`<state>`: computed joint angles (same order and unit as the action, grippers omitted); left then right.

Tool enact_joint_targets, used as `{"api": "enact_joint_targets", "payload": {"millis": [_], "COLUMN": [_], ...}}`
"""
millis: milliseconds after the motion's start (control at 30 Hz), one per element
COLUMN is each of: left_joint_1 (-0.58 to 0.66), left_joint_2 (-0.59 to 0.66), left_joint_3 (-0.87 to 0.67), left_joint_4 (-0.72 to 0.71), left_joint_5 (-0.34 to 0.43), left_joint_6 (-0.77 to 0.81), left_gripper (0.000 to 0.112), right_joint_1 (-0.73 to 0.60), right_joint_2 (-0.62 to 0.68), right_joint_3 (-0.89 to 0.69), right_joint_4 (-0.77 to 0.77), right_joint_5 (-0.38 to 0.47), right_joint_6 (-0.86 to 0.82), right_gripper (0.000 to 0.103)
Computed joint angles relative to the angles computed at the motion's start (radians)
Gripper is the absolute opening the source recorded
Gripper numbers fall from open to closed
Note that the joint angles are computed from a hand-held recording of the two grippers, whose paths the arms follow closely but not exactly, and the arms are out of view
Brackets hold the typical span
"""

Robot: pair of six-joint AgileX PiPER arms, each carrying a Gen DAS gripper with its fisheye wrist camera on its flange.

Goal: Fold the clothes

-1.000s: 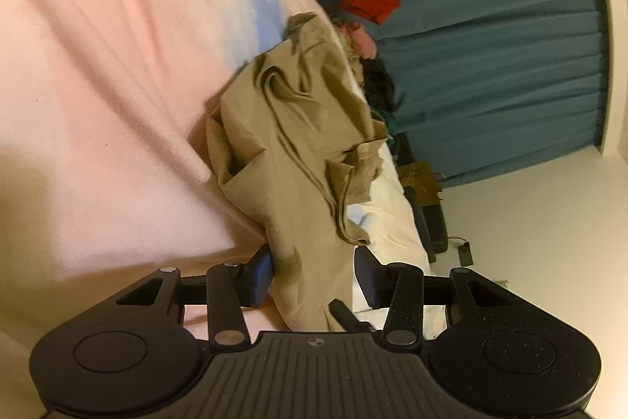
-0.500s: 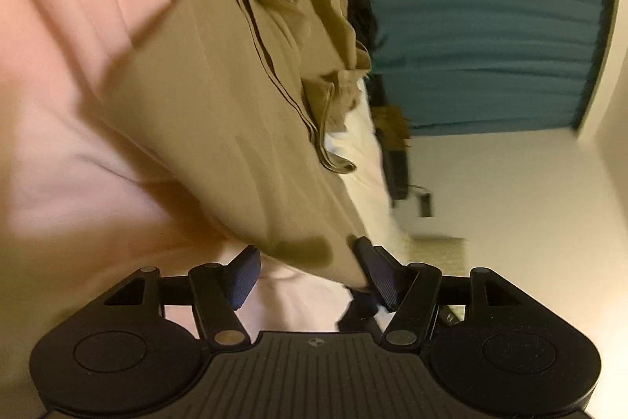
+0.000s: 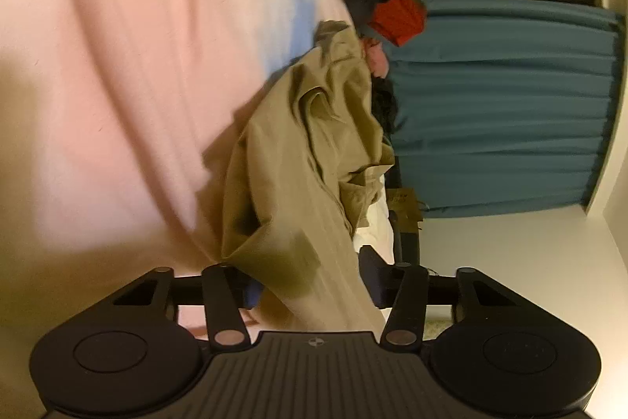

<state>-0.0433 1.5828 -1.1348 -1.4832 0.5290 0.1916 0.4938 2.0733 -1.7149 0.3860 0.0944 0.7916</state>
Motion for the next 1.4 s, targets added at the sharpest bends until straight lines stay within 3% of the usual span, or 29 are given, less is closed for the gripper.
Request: {"api": "enact_joint_targets", "payload": {"millis": [100,233,300,433,533,667,900,1067,1200,1300,1400], "left_joint_1": [-0.006,-0.015,-0.013,-0.031,-0.037,-0.071,-0.209,-0.380,-0.593,-0.617,-0.513], "left_joint_2": [0.001,0.003,0.002,-0.040,-0.064,-0.103,-0.235,-0.435,-0.573,-0.599,-0.534], "left_joint_3": [0.001,-0.009,-0.020,-0.059,-0.114,-0.231,-0.385,-0.321,-0.237,-0.216,-0.273], "left_joint_4": [-0.006,0.024,0.030,0.140,0.262,0.589,1.155,1.420,1.644,1.667,1.593], "left_joint_5": [-0.014,-0.043,-0.057,-0.098,-0.103,-0.091,0.075,0.236,0.315,0.336,0.353], "left_joint_6": [0.014,0.004,0.008,-0.003,-0.095,-0.380,-0.866,-1.143,-1.439,-1.506,-1.397], "left_gripper": [0.032,0.013,0.012,0.008,0.008,0.005,0.005,0.005,0.005,0.005,0.006], "right_joint_1": [-0.002,-0.004,-0.003,0.011,0.021,0.033,0.085,0.163,0.243,0.266,0.263], "right_joint_2": [-0.001,0.006,0.007,0.005,0.001,-0.023,-0.199,-0.410,-0.556,-0.585,-0.515], "right_joint_3": [0.001,-0.008,-0.011,-0.039,-0.111,-0.193,-0.102,0.114,0.264,0.288,0.185], "right_joint_4": [-0.127,-0.183,-0.187,-0.394,-0.503,-0.506,-0.648,-0.704,-0.794,-0.797,-0.786], "right_joint_5": [0.015,0.033,0.036,0.049,0.116,0.206,0.277,0.311,0.347,0.380,0.438], "right_joint_6": [0.127,0.183,0.180,0.354,0.418,0.382,0.441,0.463,0.574,0.599,0.544], "right_gripper": [0.012,0.012,0.012,0.012,0.012,0.012,0.012,0.012,0.012,0.012,0.012]}}
